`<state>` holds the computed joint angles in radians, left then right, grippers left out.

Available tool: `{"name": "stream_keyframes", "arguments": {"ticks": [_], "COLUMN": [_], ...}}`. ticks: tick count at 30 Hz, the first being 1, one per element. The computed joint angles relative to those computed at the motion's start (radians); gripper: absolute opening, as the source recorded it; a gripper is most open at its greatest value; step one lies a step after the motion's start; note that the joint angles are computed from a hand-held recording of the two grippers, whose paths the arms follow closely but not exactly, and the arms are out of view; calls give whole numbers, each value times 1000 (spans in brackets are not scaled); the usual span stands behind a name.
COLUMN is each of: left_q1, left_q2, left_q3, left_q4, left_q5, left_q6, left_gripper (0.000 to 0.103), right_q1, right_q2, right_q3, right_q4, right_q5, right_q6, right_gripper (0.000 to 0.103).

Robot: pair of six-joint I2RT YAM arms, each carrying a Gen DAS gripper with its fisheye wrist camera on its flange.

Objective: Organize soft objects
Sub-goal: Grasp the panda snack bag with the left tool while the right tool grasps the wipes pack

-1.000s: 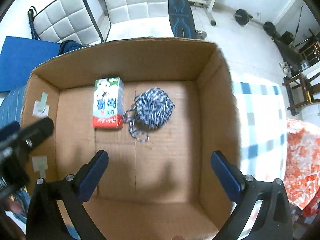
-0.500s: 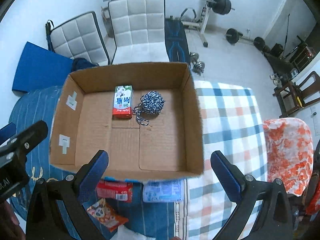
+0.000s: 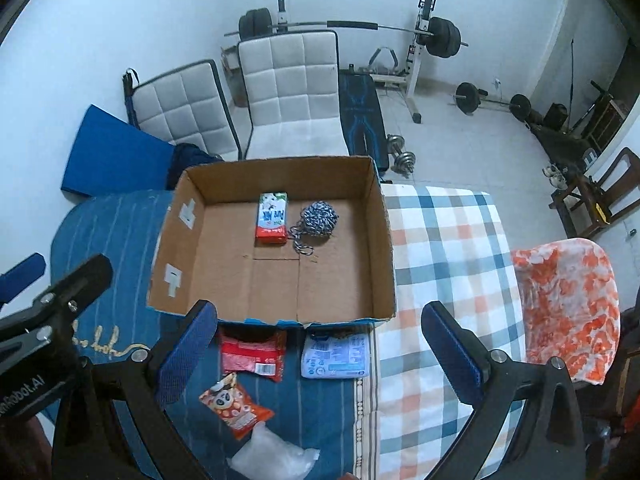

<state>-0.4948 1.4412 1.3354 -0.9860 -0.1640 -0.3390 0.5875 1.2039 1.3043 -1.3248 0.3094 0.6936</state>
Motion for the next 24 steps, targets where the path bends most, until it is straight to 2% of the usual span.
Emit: {"name": "stream_keyframes", "arguments": {"ticks": [3, 6, 10, 14, 17, 24], "left_q1": [-3, -2, 33, 83, 100, 97], "left_q2": [-8, -16, -26, 22, 136, 410], "left_q3": [-9, -50, -215, -431, -546, -676], "left_q4": [-5, -3, 46, 167, 272, 512], "left_q5": [6, 17, 95, 208, 257, 402], "left_q6": [-14, -34, -109, -188, -219, -311], "left_gripper": [97, 97, 97, 97, 97, 97], "right_q1": [-4, -43, -161, -337, -445, -434], "right_q2": [-21, -57, -111, -80, -33, 158], "right_q3": [-1, -61, -263, -472, -590, -735], "right_q4": [-10, 13, 107, 222, 335, 610], "right_q5": [-23, -75, -191, -301, -367, -363], "right_q6": [3, -21, -137, -250, -293, -258], "right_gripper": [103, 103, 103, 103, 103, 103]}}
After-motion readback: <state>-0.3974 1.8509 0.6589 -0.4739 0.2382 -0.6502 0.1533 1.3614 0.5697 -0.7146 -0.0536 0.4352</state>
